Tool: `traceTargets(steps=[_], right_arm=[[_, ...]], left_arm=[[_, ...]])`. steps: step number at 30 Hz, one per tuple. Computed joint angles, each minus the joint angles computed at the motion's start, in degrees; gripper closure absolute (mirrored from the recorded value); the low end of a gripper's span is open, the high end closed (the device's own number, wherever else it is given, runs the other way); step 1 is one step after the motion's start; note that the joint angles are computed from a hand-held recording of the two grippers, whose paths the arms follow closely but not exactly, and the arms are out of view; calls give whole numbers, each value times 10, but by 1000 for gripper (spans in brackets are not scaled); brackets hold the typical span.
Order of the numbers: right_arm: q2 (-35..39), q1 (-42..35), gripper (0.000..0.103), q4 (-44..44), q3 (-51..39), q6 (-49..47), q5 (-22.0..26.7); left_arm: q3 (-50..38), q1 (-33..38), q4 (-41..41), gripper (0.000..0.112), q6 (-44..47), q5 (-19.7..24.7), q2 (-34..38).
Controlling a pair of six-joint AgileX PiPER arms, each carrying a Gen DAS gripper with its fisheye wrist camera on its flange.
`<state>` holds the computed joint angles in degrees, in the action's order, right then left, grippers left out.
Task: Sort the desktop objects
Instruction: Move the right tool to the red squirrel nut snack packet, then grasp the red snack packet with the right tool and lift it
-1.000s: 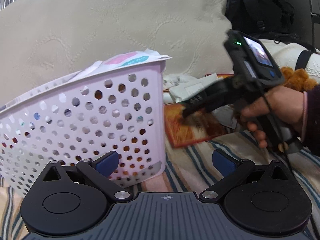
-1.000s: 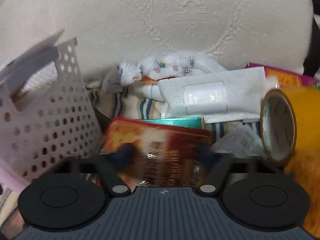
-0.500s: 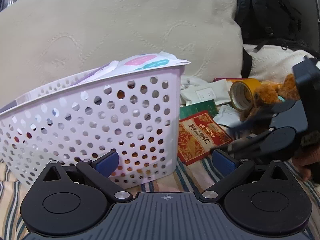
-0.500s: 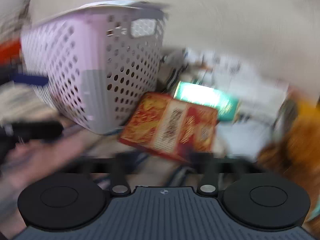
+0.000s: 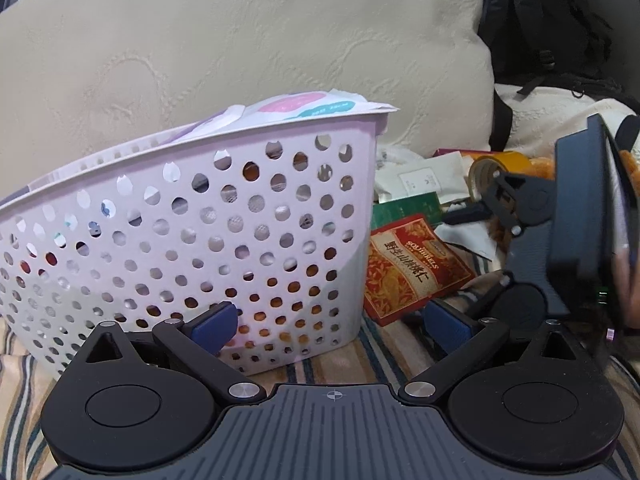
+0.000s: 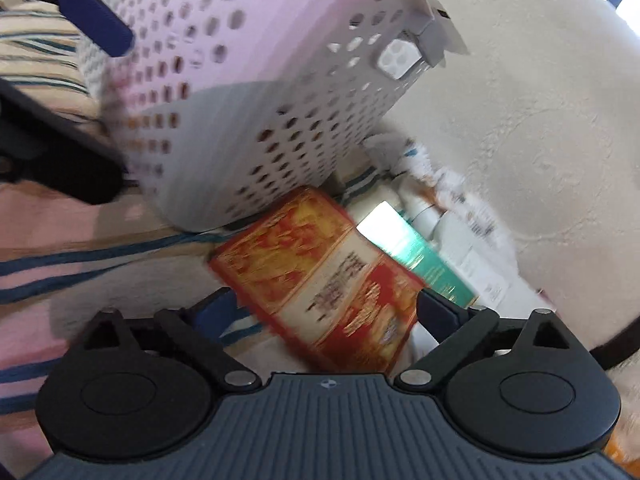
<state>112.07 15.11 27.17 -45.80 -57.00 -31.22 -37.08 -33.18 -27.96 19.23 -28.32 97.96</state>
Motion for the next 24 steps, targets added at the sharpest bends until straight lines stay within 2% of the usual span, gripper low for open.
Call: traceTargets(steps=[3,4,6,8,10,11,13,15,20,24], right_arm=[[39,0,6,23,-31,-20,-36],[47,-5,7,24,-46,-15,-24],[48,-24,19,-17,-66,25,18],[47,-36,20,-39,-86,46,59],[45,-55,37,-95,-106,108,110],[42,-62,53,-125,-114,154,135],[39,-64,61,-127,-114,177,134],[28,-68,77,-142,-97,217,120],[-38,-112,82,-277,-24,433,96],[-109,-168,85,-453,64,640,43]], left_arm=[[-2,3,-5,9,3,4,2],[-2,5,-1,9,1,5,1],[-2,7,5,9,-2,7,1],[-3,8,7,9,-3,9,1],[-5,10,8,9,-8,9,2],[-6,9,8,9,-8,9,3],[-6,9,8,9,-7,9,5],[-5,8,4,9,-2,9,3],[-8,2,-3,9,1,8,-2],[-12,-16,-22,9,19,9,-4]])
